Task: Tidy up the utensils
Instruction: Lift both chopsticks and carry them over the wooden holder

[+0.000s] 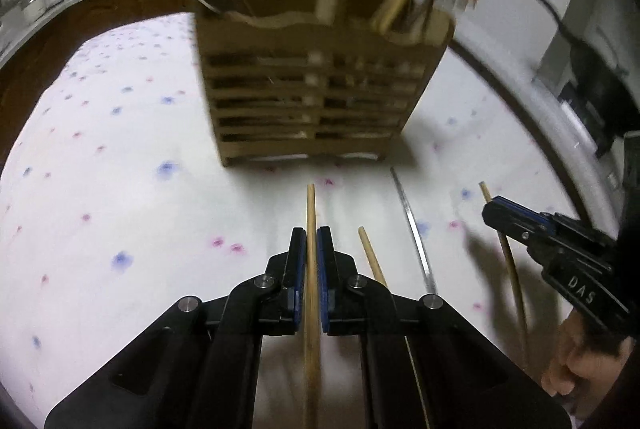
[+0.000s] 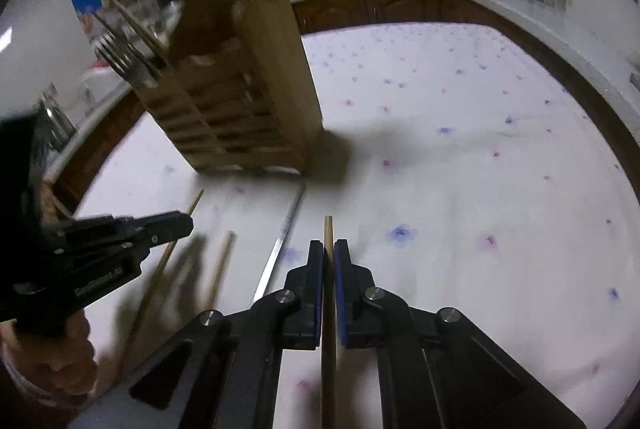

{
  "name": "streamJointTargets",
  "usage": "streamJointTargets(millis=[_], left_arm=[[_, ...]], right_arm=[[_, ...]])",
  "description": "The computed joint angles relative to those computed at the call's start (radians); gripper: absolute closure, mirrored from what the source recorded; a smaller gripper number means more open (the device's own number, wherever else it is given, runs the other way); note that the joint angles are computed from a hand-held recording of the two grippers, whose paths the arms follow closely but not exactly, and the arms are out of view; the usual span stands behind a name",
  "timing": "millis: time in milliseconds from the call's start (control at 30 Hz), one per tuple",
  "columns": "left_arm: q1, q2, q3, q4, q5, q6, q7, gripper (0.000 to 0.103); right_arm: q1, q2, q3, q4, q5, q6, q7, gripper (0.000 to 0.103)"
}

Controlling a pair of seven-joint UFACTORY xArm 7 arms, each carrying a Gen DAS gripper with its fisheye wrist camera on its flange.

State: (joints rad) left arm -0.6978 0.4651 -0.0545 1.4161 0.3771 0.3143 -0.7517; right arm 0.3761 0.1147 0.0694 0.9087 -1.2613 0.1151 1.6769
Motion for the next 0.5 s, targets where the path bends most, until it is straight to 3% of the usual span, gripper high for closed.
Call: streamJointTargets(millis=[167,333,500], left_arm=[[-0.001,-0.151,0.026,-0.159,0.033,-0.126,-0.077,0.098],[-0.026,-0.256,0.067,-0.234,0.171,-0.194,-0.214,0.098],[0.000,-0.342,0.054,-0.273,0.302,-0.216,-0.323,0.098]], right_arm=[[-0.019,-0.118,0.032,-0.034,-0.211,-0.009,0.233,0.098],[-0.058,-0.242,0.099,-0.063,-0.290,0.016,0.324,0.098],[-0.070,-0.333,0.143,-0.073,-0.329,0.061,0.363,0.098]])
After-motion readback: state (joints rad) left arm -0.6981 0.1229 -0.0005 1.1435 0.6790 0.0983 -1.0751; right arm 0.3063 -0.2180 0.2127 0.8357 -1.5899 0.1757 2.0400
